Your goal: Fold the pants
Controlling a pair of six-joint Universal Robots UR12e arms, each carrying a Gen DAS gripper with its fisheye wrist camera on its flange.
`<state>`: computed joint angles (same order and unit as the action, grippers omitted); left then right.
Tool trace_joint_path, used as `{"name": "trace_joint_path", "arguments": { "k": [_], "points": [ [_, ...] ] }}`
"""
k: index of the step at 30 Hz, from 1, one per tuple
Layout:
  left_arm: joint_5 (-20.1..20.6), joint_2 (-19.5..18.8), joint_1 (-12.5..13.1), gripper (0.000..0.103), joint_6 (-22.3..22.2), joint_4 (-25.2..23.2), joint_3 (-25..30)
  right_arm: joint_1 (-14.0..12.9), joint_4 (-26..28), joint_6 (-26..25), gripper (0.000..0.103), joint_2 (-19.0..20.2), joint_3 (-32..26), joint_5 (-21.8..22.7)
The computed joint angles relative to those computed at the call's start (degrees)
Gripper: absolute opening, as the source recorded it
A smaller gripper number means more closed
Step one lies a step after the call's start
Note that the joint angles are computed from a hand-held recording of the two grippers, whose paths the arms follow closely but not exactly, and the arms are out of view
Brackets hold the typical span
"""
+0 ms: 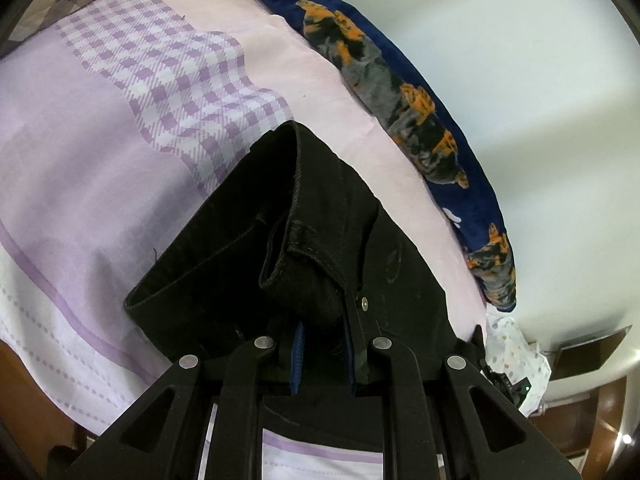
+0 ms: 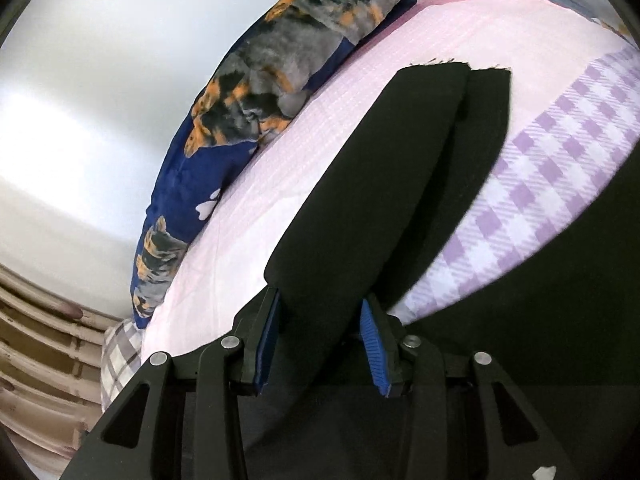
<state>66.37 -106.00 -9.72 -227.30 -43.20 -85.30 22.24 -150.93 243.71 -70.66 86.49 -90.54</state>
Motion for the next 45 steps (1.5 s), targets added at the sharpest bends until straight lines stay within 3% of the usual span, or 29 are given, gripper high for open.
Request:
{"name": "trace_joint_path", "arguments": {
  "k": [12, 18, 22, 24, 29, 33, 40, 45],
  "points": [
    [1.0, -0.7, -0.1, 0.016, 0.8, -2.8, 1.2, -0.7, -1.0, -0.3, 0.022, 0.0, -0.5, 1.0],
    [0.8, -0.8, 0.1, 0.016, 0.9, -3.5, 1.3, -1.2, -8.5, 7.5, 0.022, -0.5, 2.3, 2.1],
    [1.0, -0.9, 0.0, 0.016, 0.9, -4.4, 1.4, -1.1, -7.2, 8.1, 0.022, -0.8, 2.4, -1.8],
    [1.4, -1.0, -0.1, 0.016, 1.4, -4.7, 1.6, -1.8, -8.3, 8.4, 0.016, -0.7, 2.8, -0.3],
    [1.8, -1.0, -0.2, 0.016, 2.1, -5.4, 1.9, -2.4, -2.9, 8.0, 0.015, 0.0, 1.2, -1.5],
    [2.0, -1.4, -0.3, 0.016, 3.7, -7.5, 2.8, -2.6, 0.1, 8.0, 0.005, 0.1, 0.1, -2.1],
    [1.6, -2.5, 0.0, 0.016, 10.6, -10.6, 5.5, 1.2, 10.0, 0.2, 0.004, -2.2, -4.1, -14.0],
    [0.8, -2.8, 0.4, 0.017, 17.5, -14.1, 6.8, 4.8, 16.2, 1.0, 0.004, -5.3, -3.5, -21.0]
  ]
}}
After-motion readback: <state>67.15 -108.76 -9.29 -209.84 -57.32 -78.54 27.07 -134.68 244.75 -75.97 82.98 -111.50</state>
